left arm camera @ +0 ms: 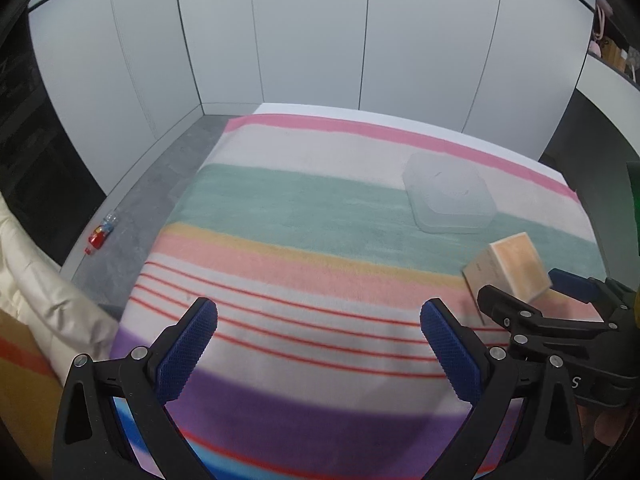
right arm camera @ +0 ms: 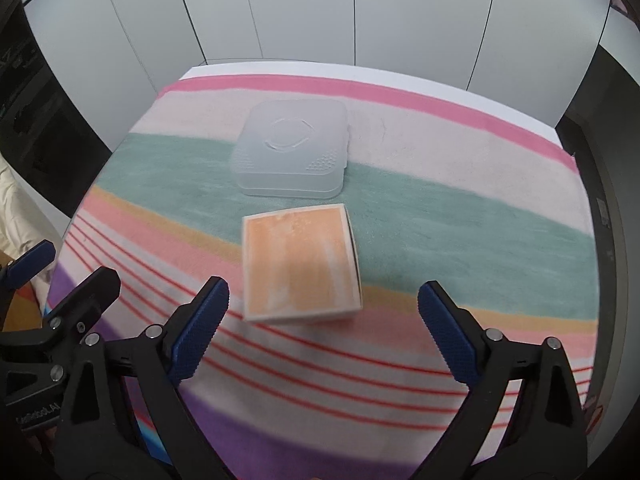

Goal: Organize objects
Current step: 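Grasp the tan wooden cube with the right tool while the left tool grasps the frosted plastic box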

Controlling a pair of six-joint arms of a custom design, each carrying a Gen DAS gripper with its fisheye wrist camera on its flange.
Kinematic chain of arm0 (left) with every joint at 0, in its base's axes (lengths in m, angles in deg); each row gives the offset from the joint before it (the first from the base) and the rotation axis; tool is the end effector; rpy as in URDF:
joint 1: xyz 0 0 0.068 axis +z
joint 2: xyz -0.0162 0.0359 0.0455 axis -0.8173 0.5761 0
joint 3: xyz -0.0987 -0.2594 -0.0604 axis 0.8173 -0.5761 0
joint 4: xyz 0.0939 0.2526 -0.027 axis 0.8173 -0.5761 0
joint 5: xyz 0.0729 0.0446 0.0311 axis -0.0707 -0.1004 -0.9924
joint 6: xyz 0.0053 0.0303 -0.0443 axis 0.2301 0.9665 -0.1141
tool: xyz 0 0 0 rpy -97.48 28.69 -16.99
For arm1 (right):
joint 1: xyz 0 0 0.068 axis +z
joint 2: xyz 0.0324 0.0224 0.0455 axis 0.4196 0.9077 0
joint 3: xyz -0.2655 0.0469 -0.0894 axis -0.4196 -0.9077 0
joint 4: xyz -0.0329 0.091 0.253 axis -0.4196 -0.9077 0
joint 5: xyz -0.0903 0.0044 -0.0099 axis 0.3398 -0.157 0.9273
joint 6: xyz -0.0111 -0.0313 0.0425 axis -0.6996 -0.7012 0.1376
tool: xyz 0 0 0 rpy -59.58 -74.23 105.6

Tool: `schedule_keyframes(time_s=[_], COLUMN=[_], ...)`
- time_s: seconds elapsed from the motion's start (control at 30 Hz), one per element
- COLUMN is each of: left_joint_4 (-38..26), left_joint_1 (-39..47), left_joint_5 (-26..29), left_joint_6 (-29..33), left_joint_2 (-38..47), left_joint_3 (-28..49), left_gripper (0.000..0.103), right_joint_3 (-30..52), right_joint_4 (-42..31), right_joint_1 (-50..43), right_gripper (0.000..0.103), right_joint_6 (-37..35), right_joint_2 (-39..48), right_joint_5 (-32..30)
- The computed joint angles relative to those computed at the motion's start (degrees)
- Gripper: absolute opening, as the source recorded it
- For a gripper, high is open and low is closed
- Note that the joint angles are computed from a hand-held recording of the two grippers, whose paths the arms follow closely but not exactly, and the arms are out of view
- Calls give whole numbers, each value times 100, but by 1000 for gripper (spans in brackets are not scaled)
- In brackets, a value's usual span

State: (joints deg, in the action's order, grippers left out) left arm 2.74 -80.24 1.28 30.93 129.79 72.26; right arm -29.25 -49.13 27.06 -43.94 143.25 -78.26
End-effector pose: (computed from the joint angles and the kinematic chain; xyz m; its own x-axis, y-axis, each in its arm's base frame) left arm 0.2884 -0.1233 0.0297 -0.8070 -0.1785 -0.5629 -0.2176 0.9760 0.0024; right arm 0.3239 0.0188 0.0015 -0.8631 -0.1996 -0.4639 -0.2632 0.9617 0.0759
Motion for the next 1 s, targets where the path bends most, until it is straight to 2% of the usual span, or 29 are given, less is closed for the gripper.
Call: schedule_keyframes(time_s=[0.2, 0.23, 0.4, 0.67, 1.0], left_joint_4=[57, 2, -149, -836, -1373], left_joint_1=[-24, -47, -120, -284, -246], left_joint_5=[24, 46, 360, 597, 577], left_joint_6=[34, 33, -42, 34, 114], left_joint_2=[496, 619, 1156, 1761, 2449], left_joint_3=[515, 672, 1459, 2776, 3929], left_gripper=[102, 101, 101, 101, 101], right_joint_3=[137, 154, 602, 1619, 2042], right_joint_4=[357, 419, 307, -476, -530], right_joint_1=[-43, -40, -389, -1007, -1245], right_gripper=[64, 54, 54, 54, 54], right_joint_6=[-234, -283, -244, -168, -263], right_joint_2=[253, 269, 482, 803, 1050], right_joint_5=[-37, 14, 82, 39, 65])
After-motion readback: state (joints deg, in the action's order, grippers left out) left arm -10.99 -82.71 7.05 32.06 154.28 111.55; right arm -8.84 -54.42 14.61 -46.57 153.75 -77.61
